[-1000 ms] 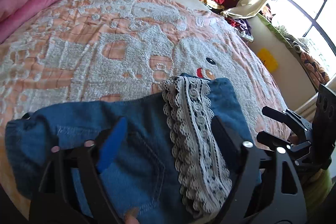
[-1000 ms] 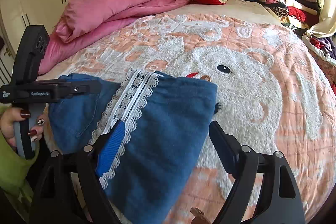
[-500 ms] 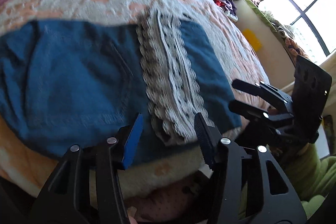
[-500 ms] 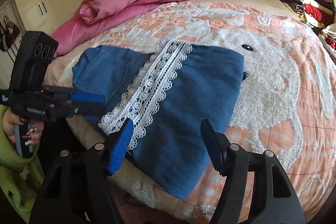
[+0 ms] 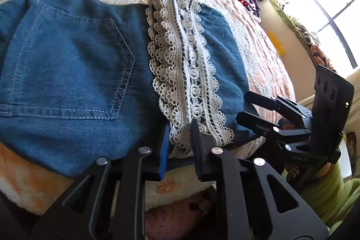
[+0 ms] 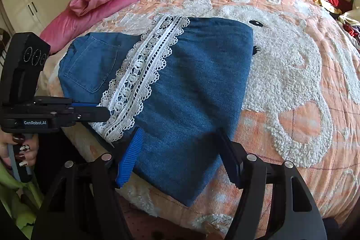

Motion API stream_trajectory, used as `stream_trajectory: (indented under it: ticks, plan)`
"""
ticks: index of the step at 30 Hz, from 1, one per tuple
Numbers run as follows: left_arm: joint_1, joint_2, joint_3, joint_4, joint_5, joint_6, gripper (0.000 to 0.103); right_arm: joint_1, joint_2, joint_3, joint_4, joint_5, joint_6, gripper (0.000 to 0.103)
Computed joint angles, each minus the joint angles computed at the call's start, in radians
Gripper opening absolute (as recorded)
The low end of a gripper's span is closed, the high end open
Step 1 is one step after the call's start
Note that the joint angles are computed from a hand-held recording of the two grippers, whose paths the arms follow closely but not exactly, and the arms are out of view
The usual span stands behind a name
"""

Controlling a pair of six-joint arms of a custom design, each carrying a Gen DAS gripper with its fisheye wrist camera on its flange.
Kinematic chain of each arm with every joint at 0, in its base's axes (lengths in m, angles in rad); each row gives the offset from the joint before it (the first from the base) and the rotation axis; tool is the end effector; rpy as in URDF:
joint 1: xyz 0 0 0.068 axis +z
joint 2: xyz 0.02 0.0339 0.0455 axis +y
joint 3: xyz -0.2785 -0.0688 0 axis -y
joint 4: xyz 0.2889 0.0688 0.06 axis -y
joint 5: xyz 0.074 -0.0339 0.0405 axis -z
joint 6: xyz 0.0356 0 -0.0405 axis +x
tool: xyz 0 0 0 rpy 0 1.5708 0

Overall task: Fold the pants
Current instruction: 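Open the left gripper and release the lace-trimmed denim onto the quilt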

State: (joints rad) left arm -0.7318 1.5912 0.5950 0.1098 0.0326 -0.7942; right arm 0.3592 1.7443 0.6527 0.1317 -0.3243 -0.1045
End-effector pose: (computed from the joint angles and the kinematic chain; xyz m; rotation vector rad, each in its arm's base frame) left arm 0.2242 -0.2029 0.0971 -0.0657 2.5880 -0.6678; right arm 0.2921 0.1218 0.0709 -0.7084 2.4325 0.5119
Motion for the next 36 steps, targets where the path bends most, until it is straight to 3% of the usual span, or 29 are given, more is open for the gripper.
stream_trajectory:
  ticks: [6, 14, 19, 30, 36]
  plan:
    - [-0.079, -0.061, 0.009, -0.116, -0.124, 0.048, 0.009, 0.034, -0.09, -0.041, 0.012, 0.002, -0.015, 0.065]
    - [-0.068, -0.01, 0.031, -0.115, -0.126, 0.08, 0.014, 0.088, -0.004, 0.006, -0.049, 0.151, -0.032, 0.064]
    - [-0.054, 0.008, 0.034, -0.104, -0.113, 0.085, 0.019, 0.079, 0.02, 0.008, -0.036, 0.15, -0.03, 0.064]
    - [-0.06, -0.008, 0.03, -0.117, -0.125, 0.084, 0.02, 0.014, -0.015, 0.017, -0.083, 0.029, 0.03, 0.065]
    - [-0.061, -0.041, 0.021, -0.142, -0.145, 0.087, 0.029, -0.035, -0.055, -0.001, -0.087, -0.034, 0.058, 0.072]
